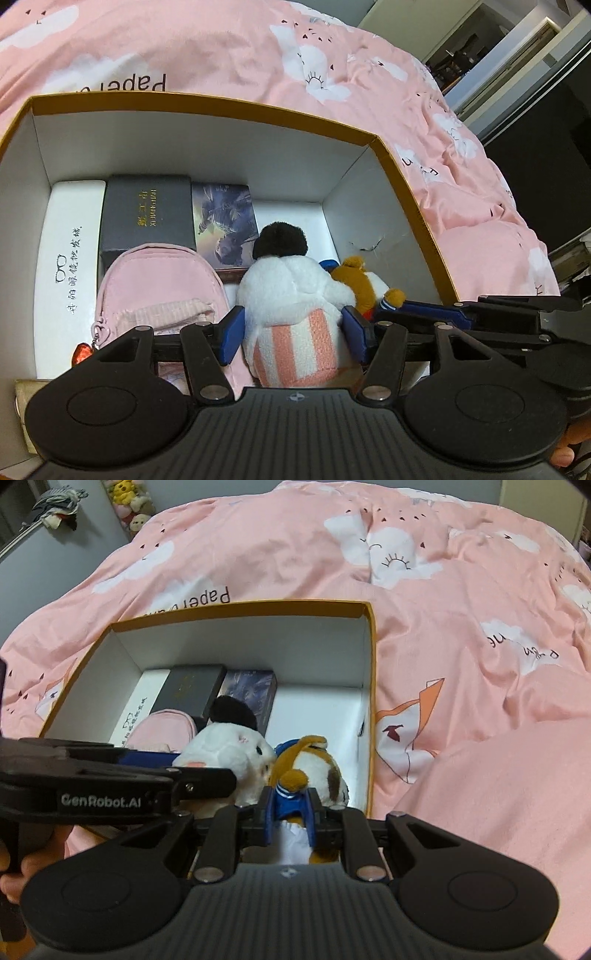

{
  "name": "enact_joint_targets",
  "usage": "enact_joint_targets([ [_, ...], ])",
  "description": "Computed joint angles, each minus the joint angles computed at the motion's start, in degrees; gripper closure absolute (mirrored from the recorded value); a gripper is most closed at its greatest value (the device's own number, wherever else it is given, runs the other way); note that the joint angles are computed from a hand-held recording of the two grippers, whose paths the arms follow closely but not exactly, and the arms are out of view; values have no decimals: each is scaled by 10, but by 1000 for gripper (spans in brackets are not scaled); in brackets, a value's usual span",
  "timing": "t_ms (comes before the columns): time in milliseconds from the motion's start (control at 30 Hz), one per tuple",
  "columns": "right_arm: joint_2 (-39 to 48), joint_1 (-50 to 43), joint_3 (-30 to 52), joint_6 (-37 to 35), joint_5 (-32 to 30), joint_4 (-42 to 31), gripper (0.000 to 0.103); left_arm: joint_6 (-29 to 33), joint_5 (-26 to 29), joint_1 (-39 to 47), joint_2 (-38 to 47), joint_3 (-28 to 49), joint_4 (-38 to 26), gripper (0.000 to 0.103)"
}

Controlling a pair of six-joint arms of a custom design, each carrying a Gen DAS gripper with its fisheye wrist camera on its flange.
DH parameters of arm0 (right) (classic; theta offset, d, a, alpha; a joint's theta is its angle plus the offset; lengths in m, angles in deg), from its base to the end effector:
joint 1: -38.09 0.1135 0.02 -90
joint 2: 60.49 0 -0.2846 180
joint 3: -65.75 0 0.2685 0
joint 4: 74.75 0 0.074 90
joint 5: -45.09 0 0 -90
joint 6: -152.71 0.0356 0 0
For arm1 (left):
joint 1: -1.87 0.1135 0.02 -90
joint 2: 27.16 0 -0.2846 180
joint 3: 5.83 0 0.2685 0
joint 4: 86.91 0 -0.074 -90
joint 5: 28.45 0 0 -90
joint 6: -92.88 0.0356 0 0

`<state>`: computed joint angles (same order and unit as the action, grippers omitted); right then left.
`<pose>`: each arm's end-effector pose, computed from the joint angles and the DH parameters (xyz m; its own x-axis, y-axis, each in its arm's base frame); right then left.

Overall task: Organize objects
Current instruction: 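Lower both plush toys into the orange box and open both tools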

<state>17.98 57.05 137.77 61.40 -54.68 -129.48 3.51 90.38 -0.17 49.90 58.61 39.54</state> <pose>0.2652 0.0975 0.2666 -0.8193 -0.3053 -0.4853 -0.4164 0.8987 0.1376 0.2600 -0.0264 0.2360 -0.9116 0.0421 -0.4088 0.2359 0.8682 -0.4366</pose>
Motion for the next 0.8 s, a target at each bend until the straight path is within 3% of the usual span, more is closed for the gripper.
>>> enact_joint_targets([
  [200,-7,-1,10,-24,-2,-22,80,1,8,8,-2,9,-14,36],
  [333,-19,-10,16,-56,-13,-41,80,35,39,30,-21,29,-52,37],
  [500,-14,-6,28,-90,-7,-55,85,68,5,15,-20,68,-104,63],
  [800,2,2,21,-96,-5,-46,85,65,-47,-20,13,54,-126,72],
])
